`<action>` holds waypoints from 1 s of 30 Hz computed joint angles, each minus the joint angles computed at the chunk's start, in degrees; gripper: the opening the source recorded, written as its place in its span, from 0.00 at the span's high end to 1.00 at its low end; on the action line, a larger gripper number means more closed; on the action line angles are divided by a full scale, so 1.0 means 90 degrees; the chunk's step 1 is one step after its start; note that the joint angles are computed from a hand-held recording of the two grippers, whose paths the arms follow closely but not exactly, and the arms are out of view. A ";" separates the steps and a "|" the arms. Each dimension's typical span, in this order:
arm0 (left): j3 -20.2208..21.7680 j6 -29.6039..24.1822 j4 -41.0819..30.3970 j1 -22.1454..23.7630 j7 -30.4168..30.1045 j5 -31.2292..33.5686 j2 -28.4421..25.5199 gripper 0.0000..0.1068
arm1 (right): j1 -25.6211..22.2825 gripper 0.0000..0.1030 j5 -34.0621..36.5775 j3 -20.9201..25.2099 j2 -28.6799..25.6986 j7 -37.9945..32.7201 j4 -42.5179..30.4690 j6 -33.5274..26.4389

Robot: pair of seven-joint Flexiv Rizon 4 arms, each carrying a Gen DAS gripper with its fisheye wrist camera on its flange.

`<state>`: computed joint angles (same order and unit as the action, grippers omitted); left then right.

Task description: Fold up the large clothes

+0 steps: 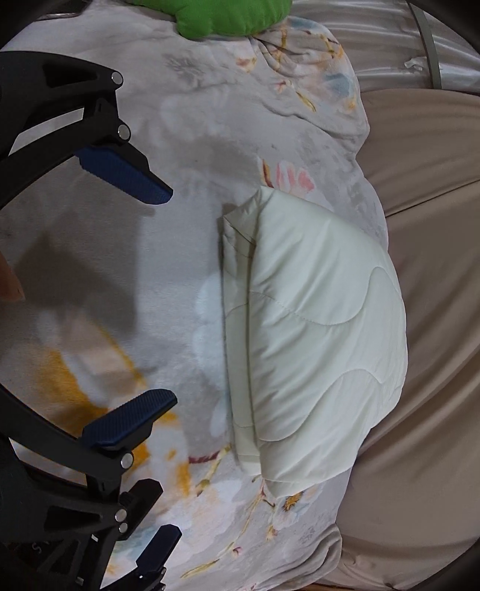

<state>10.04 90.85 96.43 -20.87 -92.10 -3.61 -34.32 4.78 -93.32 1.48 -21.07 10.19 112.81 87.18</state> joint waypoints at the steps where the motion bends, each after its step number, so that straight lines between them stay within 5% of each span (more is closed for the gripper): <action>1: 0.0085 -0.0009 0.0022 -0.0073 -0.0056 0.0006 0.0008 0.08 | -0.0003 0.41 0.0036 0.0009 0.0018 0.0005 0.0043 -0.0006; 9: 0.0801 -0.0069 -0.0038 -0.0608 -0.0558 0.0196 -0.0049 0.08 | 0.0062 0.40 -0.0234 0.0030 0.0125 0.0150 0.0116 -0.0344; 30: 0.1078 -0.0325 -0.0295 -0.0723 -0.1183 0.0907 -0.0108 0.08 | 0.0254 0.40 0.0065 -0.0031 0.0170 -0.0021 0.0198 -0.0684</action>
